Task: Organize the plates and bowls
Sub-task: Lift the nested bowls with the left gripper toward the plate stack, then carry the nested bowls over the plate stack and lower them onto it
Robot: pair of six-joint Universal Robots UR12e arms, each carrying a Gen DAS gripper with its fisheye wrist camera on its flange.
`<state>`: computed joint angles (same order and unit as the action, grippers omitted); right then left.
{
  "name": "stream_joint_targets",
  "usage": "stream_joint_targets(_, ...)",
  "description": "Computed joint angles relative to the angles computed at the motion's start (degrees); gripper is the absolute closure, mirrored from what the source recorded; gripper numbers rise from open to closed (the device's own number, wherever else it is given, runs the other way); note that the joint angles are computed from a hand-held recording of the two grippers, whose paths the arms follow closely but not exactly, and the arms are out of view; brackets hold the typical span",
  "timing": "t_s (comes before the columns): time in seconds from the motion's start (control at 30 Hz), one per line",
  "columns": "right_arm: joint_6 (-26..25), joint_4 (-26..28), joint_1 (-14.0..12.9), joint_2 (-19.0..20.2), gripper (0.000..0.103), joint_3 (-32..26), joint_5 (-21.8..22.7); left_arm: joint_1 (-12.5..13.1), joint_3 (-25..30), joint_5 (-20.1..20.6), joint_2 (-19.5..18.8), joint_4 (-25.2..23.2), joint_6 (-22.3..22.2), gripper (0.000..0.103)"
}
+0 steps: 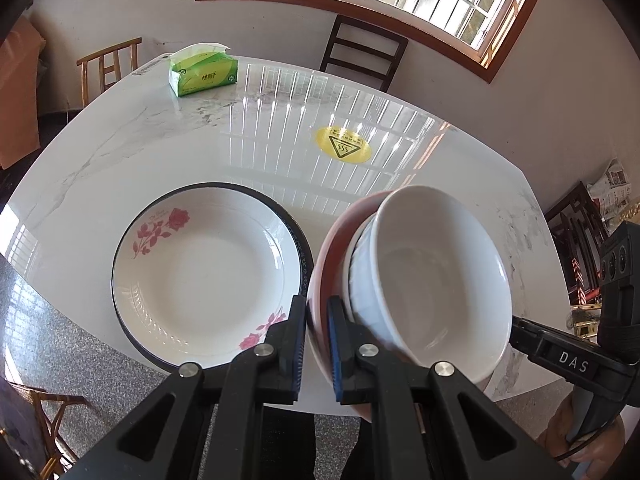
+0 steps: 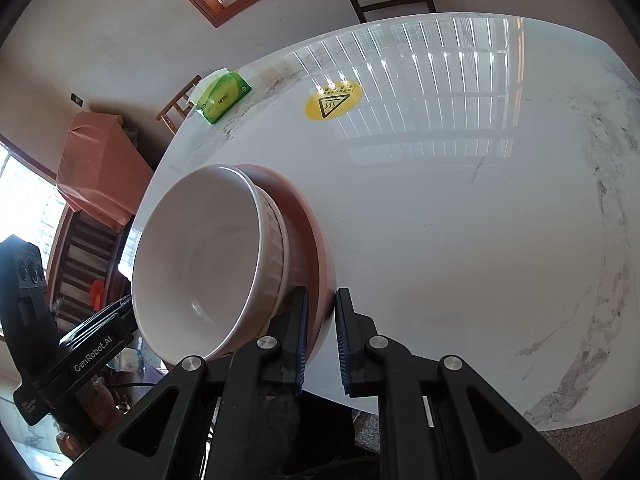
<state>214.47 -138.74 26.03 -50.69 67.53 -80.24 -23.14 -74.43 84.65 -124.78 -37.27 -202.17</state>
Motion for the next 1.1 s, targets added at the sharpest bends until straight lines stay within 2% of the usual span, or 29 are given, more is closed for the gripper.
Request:
stream_joint_targets(0.53,-1.9,3.1,1.2,3.9,0.089,-7.6,1.3,2.0,-2.3,1.5,1.9,1.4,-2.6,0.094)
stream_joint_targets(1.1,-4.3,8.2,2.6,9.8,0.089,-18.4,3.1,4.8,-5.3,2.8,3.8,3.2,-5.6,0.094)
